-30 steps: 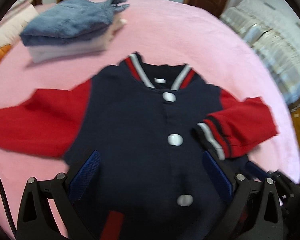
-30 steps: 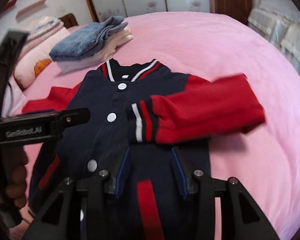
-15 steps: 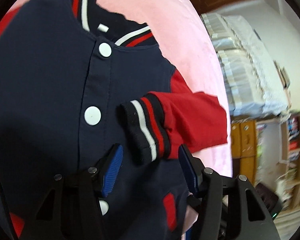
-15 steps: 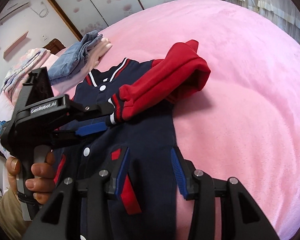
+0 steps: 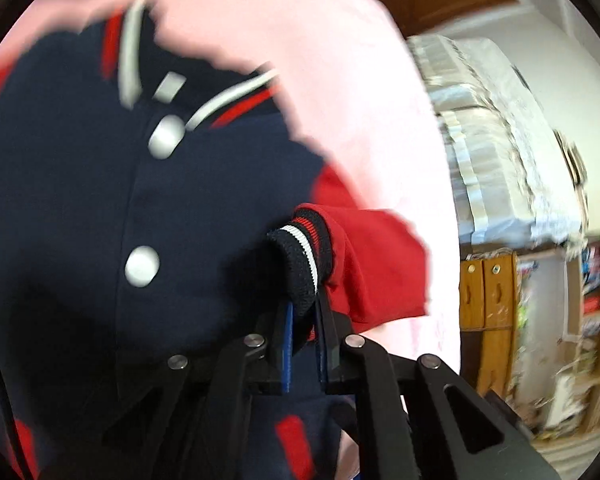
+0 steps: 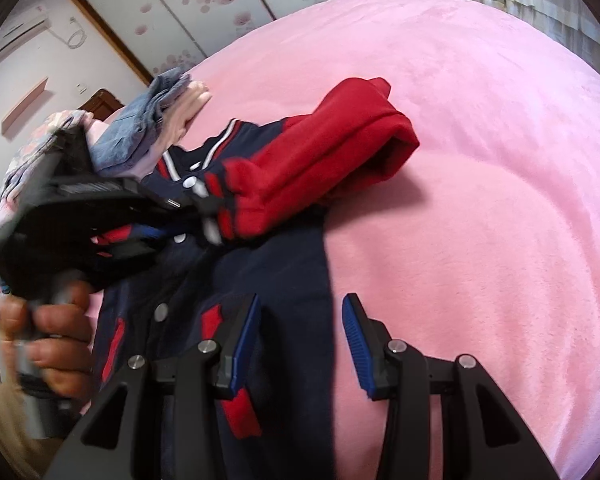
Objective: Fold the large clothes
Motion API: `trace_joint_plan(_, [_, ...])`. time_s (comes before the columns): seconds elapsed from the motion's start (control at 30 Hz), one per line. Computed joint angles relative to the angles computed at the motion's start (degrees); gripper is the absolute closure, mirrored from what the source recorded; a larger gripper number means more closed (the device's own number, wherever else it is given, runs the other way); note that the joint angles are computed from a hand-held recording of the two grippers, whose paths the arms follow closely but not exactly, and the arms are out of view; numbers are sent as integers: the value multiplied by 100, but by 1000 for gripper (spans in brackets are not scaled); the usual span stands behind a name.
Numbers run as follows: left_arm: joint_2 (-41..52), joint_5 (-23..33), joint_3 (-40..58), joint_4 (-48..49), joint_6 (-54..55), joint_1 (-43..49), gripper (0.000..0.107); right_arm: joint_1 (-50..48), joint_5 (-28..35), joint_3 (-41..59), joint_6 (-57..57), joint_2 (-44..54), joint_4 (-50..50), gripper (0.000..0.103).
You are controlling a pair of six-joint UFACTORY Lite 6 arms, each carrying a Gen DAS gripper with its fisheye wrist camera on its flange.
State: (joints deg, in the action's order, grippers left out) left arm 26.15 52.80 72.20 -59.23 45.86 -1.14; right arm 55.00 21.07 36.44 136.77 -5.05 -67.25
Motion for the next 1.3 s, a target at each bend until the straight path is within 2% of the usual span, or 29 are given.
trace_joint_plan(0.13, [-702,159,625,220,-485,-279,100,-544,-246,-51,488,82,-632,60])
trace_joint_plan(0.23, [-830,238,1395,538,-936,-426,100,-924,-310,109,735,277,-994,60])
trace_joint_plan(0.37, [-607,452,2458,1037,-1550,-458,100,-1214,-331,673,323,852,-900,60])
trace_joint_plan(0.43, [-479,735,2864,1231,-1601,-105,100,-1301,-360,1154,-349,1330,-470,60])
trace_joint_plan(0.47, [-382,785,3048,1318,-1679,-48,100,-1271,-297,1287,-605,1447,-244,64])
trace_joint_plan(0.5, [-261,816,3270,1431,-1761,20,100,-1252,-231,1530,-1038,1654,61,79])
trace_joint_plan(0.53, [-190,824,3288,1437,-1604,218,100,-1198,-101,1745,-1421,1838,383,84])
trace_joint_plan(0.73, [398,806,3466,1927,-929,1225,100,-866,420,1801,-1778,1881,713,84])
trace_joint_plan(0.87, [947,59,2899,2697,-826,1333,100,-689,570,1710,-1975,1866,950,84])
trace_joint_plan(0.93, [1385,-107,2751,3011,-915,1427,100,-572,691,1675,-2201,1787,1159,84])
trace_joint_plan(1.03, [1451,-406,2278,2858,-517,1617,92,-610,597,1492,-3039,1405,1781,80])
trace_joint_plan(1.1, [1427,-287,2271,2685,-343,1736,82,-578,493,1485,-3200,1264,1976,69])
trace_joint_plan(1.17, [1476,65,2496,2636,-322,1837,49,-594,395,1386,-3295,975,2065,63])
trace_joint_plan(1.23, [1303,124,2409,2388,-42,1934,43,-783,340,1452,-3500,748,2142,63])
trace_joint_plan(1.3, [1201,141,2427,2253,117,1937,43,-969,228,1549,-3588,688,2158,63])
